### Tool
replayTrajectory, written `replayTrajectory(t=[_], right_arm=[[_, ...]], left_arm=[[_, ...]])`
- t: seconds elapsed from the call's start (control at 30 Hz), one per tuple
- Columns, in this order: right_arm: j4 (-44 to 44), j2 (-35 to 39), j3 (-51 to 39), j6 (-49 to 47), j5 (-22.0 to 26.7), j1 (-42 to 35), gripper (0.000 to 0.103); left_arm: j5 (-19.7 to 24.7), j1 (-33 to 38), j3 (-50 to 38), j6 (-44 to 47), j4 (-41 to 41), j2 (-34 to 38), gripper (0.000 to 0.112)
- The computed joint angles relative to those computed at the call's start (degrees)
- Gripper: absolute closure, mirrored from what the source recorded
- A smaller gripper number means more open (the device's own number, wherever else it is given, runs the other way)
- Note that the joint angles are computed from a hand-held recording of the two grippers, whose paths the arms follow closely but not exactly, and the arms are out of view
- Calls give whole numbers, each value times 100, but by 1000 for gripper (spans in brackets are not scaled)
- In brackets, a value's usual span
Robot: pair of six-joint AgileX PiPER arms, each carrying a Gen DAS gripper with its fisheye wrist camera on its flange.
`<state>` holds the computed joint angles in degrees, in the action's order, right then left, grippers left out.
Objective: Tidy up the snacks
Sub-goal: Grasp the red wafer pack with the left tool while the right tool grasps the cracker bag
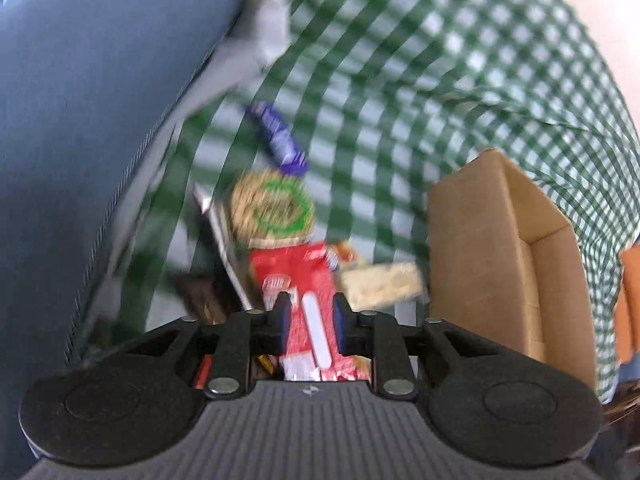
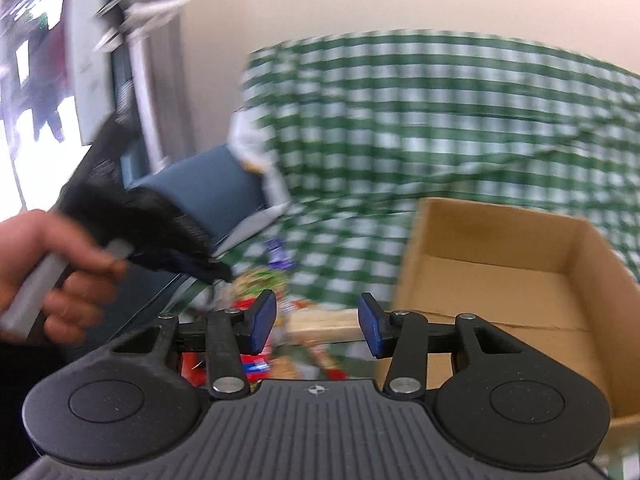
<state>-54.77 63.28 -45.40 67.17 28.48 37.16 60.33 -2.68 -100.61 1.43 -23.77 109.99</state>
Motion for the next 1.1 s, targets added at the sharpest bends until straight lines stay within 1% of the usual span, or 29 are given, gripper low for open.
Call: replayTrajectory(t=[0.03, 0.1, 0.2, 0.23, 0.27, 0.3, 0.37, 0.43, 0.5, 0.63, 0.67, 0.7, 0.77, 0.8, 0.9, 0.93, 1.03, 1.07, 1.1], right_arm=[[126, 249, -132, -186, -30, 57, 55], [1004, 848, -491, -1121, -137, -33, 55], [1935, 1582, -971, -2099, -14, -82, 53], [1987, 1793, -1075, -2148, 12, -86, 47], [1991, 1964, -1179, -2119, 101, -62, 38], [2167, 1990, -1177, -2237, 84, -72, 28], [2473, 2206, -1358, -2495, 196, -142, 21], [2801, 2357, -1457, -2535, 315, -280, 21], [3687, 2507, -1560, -3135, 334, -525, 21], [4436, 2711, -1657, -3644, 376, -753, 21], [4521, 2720, -1674, -3693, 379, -772, 20], [4597, 2768, -1712, -3765, 373, -807, 20], [4456, 2837, -1775, -3662, 438, -763, 20], [4363, 2863, -1804, -3558, 506, -718, 20], [4304, 2888, -1870, -3419, 640, -645, 20], [4232, 2906, -1893, -3373, 663, -619, 21], [3985, 2982, -1950, -3170, 721, -569, 32], [3955, 2958, -1915, -3134, 719, -575, 37], [3951, 2956, -1896, -3125, 687, -588, 44]], left_arm=[[121, 54, -62, -35, -55, 97, 77], [306, 104, -180, -102, -138, 262, 64], [399, 2, -254, -144, -97, 390, 52], [402, -74, -296, -167, -13, 434, 49], [417, -148, -351, -216, 106, 487, 44], [443, -242, -417, -322, 245, 542, 41], [555, -386, -615, -513, 415, 713, 40], [687, -478, -799, -576, 533, 874, 40], [787, -617, -994, -614, 746, 1024, 40], [864, -806, -1107, -455, 1035, 1155, 40], [878, -858, -1125, -426, 1110, 1174, 41], [866, -912, -1105, -390, 1201, 1168, 45], [774, -1012, -1021, -335, 1401, 1129, 54], [727, -1031, -974, -305, 1474, 1095, 57], [446, -1004, -742, -231, 1538, 914, 63], [321, -947, -641, -177, 1488, 815, 63], [-20, -766, -392, -92, 1376, 561, 63], [-110, -722, -313, -107, 1405, 490, 63], [-153, -666, -265, -135, 1411, 445, 63]])
